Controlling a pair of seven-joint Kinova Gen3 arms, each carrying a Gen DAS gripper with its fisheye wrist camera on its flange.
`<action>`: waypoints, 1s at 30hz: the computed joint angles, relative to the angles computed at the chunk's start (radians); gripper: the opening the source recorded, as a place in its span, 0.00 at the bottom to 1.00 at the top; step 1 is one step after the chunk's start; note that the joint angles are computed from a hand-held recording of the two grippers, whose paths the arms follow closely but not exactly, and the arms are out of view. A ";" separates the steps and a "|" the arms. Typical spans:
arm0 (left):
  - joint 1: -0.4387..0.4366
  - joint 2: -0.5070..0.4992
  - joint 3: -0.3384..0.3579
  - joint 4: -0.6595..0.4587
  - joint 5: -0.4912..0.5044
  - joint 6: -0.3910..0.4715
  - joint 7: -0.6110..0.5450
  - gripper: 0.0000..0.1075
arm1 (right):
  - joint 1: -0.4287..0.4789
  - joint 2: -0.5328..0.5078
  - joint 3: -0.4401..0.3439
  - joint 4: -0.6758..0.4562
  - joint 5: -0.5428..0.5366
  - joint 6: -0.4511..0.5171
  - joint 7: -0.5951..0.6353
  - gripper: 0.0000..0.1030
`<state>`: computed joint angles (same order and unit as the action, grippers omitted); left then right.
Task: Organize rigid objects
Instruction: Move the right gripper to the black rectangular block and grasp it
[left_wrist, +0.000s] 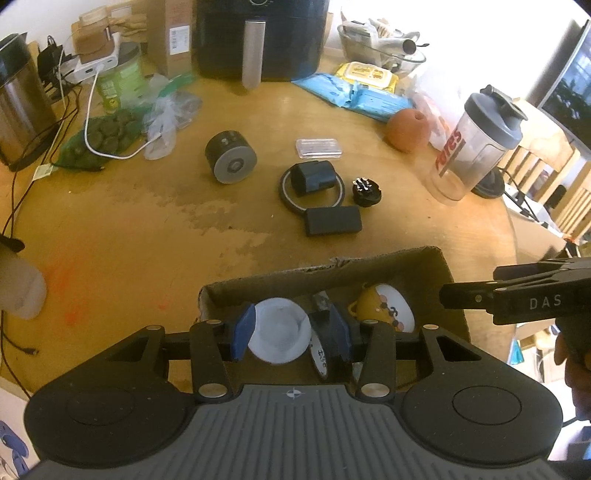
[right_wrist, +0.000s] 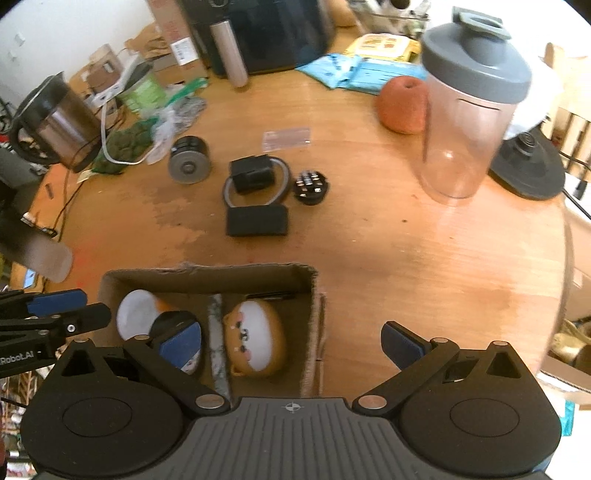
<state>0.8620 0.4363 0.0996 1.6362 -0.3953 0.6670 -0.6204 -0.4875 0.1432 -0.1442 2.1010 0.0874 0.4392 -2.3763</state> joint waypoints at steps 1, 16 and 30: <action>-0.005 0.003 0.003 -0.004 0.003 0.001 -0.008 0.41 | -0.009 0.001 0.007 -0.002 0.015 0.008 -0.021 1.00; -0.043 -0.002 0.004 -0.003 0.028 -0.012 -0.086 0.41 | -0.063 0.025 0.026 -0.037 0.147 0.056 -0.223 1.00; -0.078 -0.017 -0.005 0.016 0.033 -0.037 -0.126 0.42 | -0.085 0.079 0.048 -0.103 0.236 0.087 -0.269 1.00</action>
<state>0.7841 0.4188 0.0946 1.6519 -0.3622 0.6299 -0.7463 -0.5722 0.2219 -0.0957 1.9976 0.3239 0.5265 -2.6456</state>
